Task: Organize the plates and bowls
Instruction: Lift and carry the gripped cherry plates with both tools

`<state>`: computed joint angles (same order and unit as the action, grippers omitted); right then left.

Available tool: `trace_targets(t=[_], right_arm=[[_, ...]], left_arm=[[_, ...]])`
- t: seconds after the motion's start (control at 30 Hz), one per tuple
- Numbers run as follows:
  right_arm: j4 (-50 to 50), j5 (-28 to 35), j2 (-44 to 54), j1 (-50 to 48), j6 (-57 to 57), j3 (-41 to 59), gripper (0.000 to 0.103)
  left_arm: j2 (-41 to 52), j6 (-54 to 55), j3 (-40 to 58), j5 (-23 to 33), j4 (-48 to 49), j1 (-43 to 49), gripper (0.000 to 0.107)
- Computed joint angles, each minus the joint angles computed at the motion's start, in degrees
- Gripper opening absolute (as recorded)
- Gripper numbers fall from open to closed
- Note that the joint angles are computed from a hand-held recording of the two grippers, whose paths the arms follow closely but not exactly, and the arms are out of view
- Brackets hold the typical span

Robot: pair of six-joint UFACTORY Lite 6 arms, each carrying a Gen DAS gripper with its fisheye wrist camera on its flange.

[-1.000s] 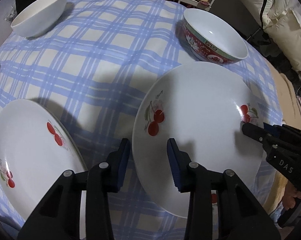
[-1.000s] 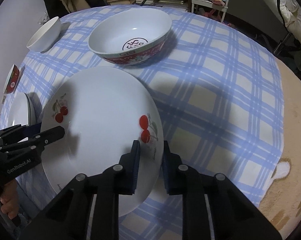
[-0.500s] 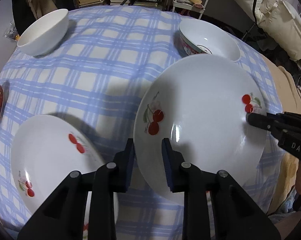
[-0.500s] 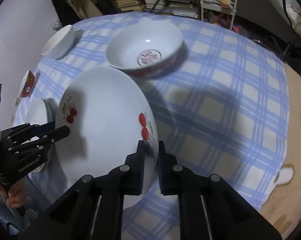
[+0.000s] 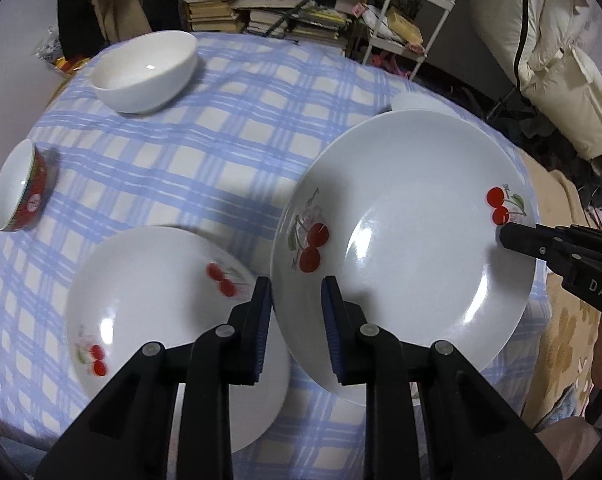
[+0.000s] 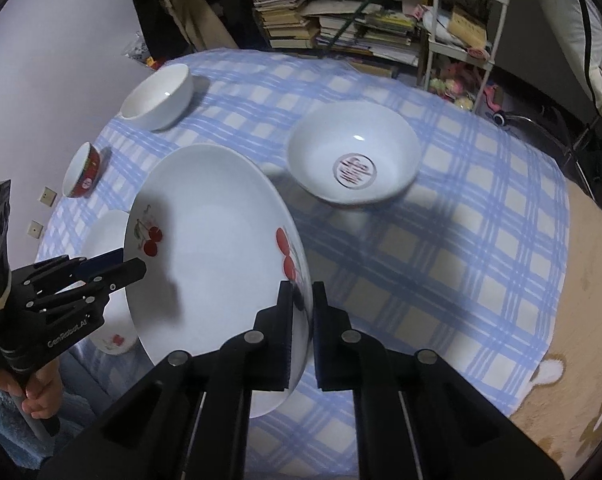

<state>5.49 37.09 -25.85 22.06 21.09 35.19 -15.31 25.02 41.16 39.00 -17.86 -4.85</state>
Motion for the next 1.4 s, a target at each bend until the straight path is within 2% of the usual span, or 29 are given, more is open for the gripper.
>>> trace_targets(t=[0.2, 0.43, 0.73, 0.9, 1.07, 1.1, 1.17, 1.2, 1.23, 1.3, 1.4], right_arm=[[-5.03, 0.51, 6.65, 9.31, 9.20, 8.59, 0.010], [-10.75, 1.49, 17.33, 17.96, 17.25, 21.15, 0.010], [-13.00, 0.39, 29.51, 25.42, 24.00, 32.59, 0.010], [-16.94, -4.72, 33.13, 29.32, 30.00, 32.17, 0.010], [-23.75, -12.33, 35.57, 31.07, 38.45, 28.61, 0.010], [-22.76, -13.84, 35.79, 30.81, 37.83, 28.11, 0.009], [-21.15, -17.59, 36.98, 31.18, 37.19, 27.69, 0.006], [-23.94, -15.87, 39.38, 32.25, 39.16, 29.86, 0.005], [-29.13, -11.75, 41.97, 33.96, 42.34, 32.96, 0.006], [-32.55, -6.71, 46.00, 35.08, 47.14, 36.01, 0.009], [-25.83, -8.47, 45.33, 32.15, 41.80, 33.75, 0.009]], left_arm=[[-3.49, 6.27, 2.47, 6.03, 0.73, 9.78, 0.025], [-2.86, 18.24, 7.34, 12.43, -2.31, 24.87, 0.025], [1.37, 30.58, 11.14, 15.04, -4.85, 40.09, 0.025], [3.16, 36.85, 8.15, 12.31, -5.83, 46.12, 0.025], [7.91, 36.52, 6.57, 8.79, -4.87, 47.53, 0.025], [9.53, 37.71, 7.50, 10.09, -5.27, 48.31, 0.017], [10.25, 42.89, 6.78, 17.60, -10.66, 48.97, 0.016], [7.06, 45.24, 4.56, 19.01, -13.03, 48.97, 0.020], [2.65, 46.85, 2.42, 18.02, -13.08, 47.80, 0.020], [-1.23, 43.30, -1.92, 10.07, -8.60, 42.63, 0.019], [3.13, 38.39, -1.21, 5.11, -6.16, 43.24, 0.019]])
